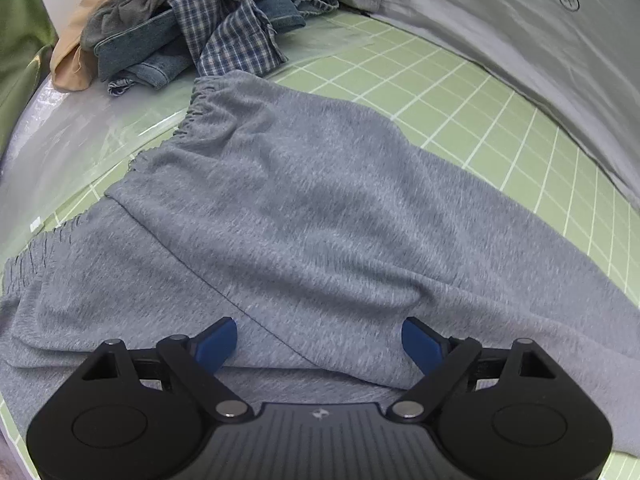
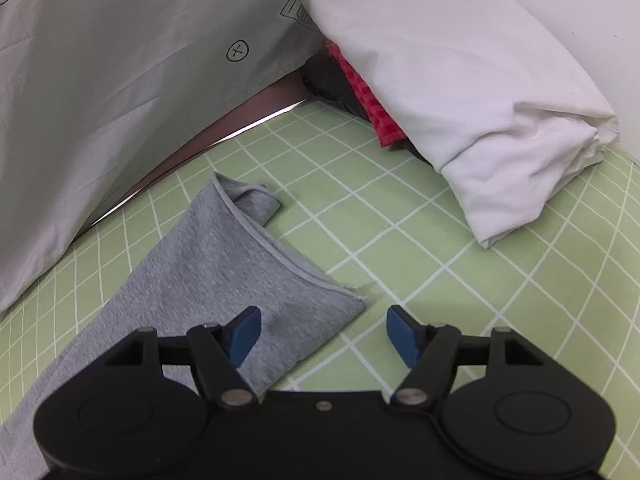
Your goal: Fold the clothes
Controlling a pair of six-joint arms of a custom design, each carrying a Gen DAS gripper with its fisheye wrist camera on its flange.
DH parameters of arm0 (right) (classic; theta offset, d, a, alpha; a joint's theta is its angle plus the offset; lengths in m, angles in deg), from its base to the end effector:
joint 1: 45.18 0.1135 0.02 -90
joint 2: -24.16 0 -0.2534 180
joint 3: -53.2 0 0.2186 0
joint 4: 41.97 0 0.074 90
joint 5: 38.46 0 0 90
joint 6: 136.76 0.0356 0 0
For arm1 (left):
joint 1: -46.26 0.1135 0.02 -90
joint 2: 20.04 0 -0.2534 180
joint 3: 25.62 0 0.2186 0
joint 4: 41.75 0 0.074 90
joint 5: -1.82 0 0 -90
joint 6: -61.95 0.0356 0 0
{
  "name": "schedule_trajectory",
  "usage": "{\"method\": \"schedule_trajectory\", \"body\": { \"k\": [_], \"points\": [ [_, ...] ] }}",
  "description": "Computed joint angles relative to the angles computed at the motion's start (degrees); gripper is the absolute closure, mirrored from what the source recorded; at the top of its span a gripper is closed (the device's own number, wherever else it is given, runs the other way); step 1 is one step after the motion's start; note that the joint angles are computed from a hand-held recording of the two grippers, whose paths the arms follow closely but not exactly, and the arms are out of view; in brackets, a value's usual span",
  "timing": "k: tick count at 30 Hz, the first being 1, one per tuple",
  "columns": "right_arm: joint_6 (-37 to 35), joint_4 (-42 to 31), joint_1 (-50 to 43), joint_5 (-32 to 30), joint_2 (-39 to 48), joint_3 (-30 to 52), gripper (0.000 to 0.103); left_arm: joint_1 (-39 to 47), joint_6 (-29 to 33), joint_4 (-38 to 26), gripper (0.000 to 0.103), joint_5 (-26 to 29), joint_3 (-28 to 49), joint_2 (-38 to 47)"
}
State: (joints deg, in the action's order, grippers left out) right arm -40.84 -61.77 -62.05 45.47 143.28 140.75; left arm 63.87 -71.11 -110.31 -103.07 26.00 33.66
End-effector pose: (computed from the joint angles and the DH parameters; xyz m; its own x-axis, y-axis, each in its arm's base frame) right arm 0.3818 -0.1119 0.1350 -0.7203 0.3256 -0.6124 0.3013 0.9422 0.1466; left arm 0.1158 0.0463 0.2075 -0.4020 -0.8199 -0.4077 -0.8869 0.4593 -0.0492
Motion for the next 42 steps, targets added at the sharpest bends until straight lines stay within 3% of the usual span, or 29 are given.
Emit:
{"method": "schedule_trajectory", "body": {
  "k": [5,10,12,13,14,15,16,19,22,25,27,30,33,34,35,37,39,40,41,42],
  "points": [
    [-1.4,-0.49,0.75,1.41,-0.13,0.05,0.032,6.43,-1.5,1.63,0.026,7.76,-1.34,-2.04],
    [-1.45,-2.68,1.56,3.06,0.66,2.27,0.037,-2.73,-4.69,2.39,0.03,3.2,-0.2,2.38],
    [-1.75,-3.17,1.82,3.56,0.96,3.03,0.06,-6.77,-7.12,0.89,0.045,-0.81,1.47,5.99],
    [-2.49,-3.73,1.99,3.63,1.17,3.67,0.068,-8.62,-8.21,-0.13,0.065,-3.24,2.64,8.19],
    [-3.15,-4.85,2.03,3.02,1.65,4.86,0.082,-9.35,-7.82,-0.17,0.093,-4.72,3.03,9.02],
    [-3.78,-6.07,2.07,2.32,2.17,6.15,0.095,-8.87,-7.02,0.45,0.101,-4.52,3.0,8.89],
    [-4.1,-7.79,2.08,1.04,2.91,7.96,0.099,-7.91,-6.1,1.26,0.101,-3.97,2.89,8.56],
    [-3.59,-11.29,3.05,-1.5,5.02,13.84,0.1,-3.08,-3.77,4.14,0.101,-1.07,3.12,7.06],
    [-2.89,-11.64,4.87,-4.04,4.83,20.09,0.1,-1.79,-1.82,3.87,0.102,-2.34,6.7,5.27],
    [-1.41,-8.25,5.4,-7.68,-0.99,22.5,0.1,-2.6,0.35,0.91,0.102,-4.2,11.01,1.77],
    [0.21,-4.15,4.19,-10.0,-7.47,19.64,0.1,-4.36,0.85,-0.71,0.102,-5.37,12.31,-0.03],
    [-0.88,-0.64,1.48,-8.03,-14.87,12.85,0.1,-8.17,0.79,-1.51,0.101,-6.59,11.04,-1.41],
    [-5.04,-4.68,-2.08,-2.84,-12.84,9.39,0.1,-10.77,-0.18,-0.65,0.1,-3.45,8.18,0.58],
    [-7.18,-7.73,-2.86,-1.24,-10.33,9.65,0.1,-11.16,-0.23,-0.38,0.095,-2.28,7.42,1.5],
    [-9.14,-10.73,-3.57,0.65,-7.45,10.35,0.097,-11.97,-0.46,-0.19,0.092,-2.13,6.72,2.25],
    [-12.2,-12.95,-4.54,5.11,-4.22,8.98,0.08,-13.49,-0.18,-0.5,0.078,-2.55,5.64,2.53],
    [-12.66,-8.39,-5.95,4.54,-7.67,1.16,0.047,-14.16,-0.04,-1.71,0.062,-2.89,5.36,0.46],
    [-12.85,-6.33,-6.77,4.03,-9.41,-2.52,0.04,-13.98,-0.03,-2.41,0.053,-2.98,5.43,-0.92],
    [-12.52,-5.15,-8.01,2.27,-11.98,-6.13,0.025,-13.67,-0.06,-3.37,0.046,-3.11,5.69,-2.46],
    [-12.33,-3.88,-9.16,0.77,-14.63,-9.8,0.015,-13.58,-0.28,-4.26,0.044,-3.38,5.98,-3.55]
  ]
}}
